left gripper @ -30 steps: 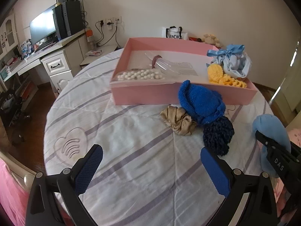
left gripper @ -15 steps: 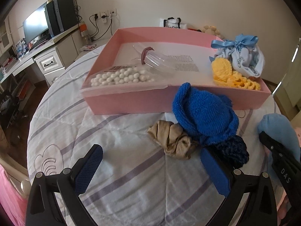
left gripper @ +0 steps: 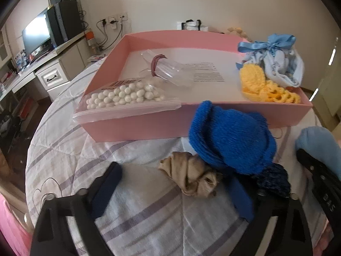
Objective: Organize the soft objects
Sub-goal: 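Grasp the beige satin scrunchie with the left gripper while the right holds the fleece, then carry the scrunchie in the left gripper and fleece in the right over the pink tray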
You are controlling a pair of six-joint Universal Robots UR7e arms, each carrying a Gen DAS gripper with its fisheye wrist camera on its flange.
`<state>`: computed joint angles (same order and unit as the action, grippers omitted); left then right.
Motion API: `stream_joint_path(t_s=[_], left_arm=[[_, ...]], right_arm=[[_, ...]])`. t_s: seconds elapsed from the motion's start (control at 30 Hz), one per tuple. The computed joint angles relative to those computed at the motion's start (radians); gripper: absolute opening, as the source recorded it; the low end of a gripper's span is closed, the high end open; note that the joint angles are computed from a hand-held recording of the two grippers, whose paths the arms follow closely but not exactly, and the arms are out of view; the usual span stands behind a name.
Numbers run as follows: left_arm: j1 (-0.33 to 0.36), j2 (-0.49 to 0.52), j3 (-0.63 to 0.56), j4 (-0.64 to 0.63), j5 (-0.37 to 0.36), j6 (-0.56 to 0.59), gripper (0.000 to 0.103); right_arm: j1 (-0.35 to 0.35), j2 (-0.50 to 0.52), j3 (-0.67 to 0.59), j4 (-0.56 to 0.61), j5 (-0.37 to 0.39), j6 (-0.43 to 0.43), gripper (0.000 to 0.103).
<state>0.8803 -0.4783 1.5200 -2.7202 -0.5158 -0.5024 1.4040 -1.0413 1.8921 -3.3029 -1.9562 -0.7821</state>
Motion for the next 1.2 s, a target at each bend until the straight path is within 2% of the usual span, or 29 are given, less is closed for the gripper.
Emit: stream_joint_path(t_s=[0.23,0.33,0.53,1.0,1.2], left_arm=[[-0.021,0.003,0.026,-0.041,0.006,0.050,0.047],[-0.030,-0.007,0.045,-0.029,0.018,0.034,0.039],[-0.043,-0.027,0.075,-0.009,0.031,0.000,0.033],[-0.131,-0.131,0.252,0.052,0.074,-0.183,0.032],[-0.180,-0.175,0.313,0.085,0.106,-0.263,0.032]], right_arm=[[0.004,0.006,-0.002,-0.013,-0.013,-0.005,0.019],[0.003,0.005,0.001,-0.017,-0.015,-0.006,0.019],[0.006,0.003,0.012,-0.034,-0.025,-0.007,0.019],[0.011,-0.028,0.072,-0.070,-0.041,-0.004,0.019],[0.021,-0.066,0.116,-0.081,-0.025,-0.008,0.019]])
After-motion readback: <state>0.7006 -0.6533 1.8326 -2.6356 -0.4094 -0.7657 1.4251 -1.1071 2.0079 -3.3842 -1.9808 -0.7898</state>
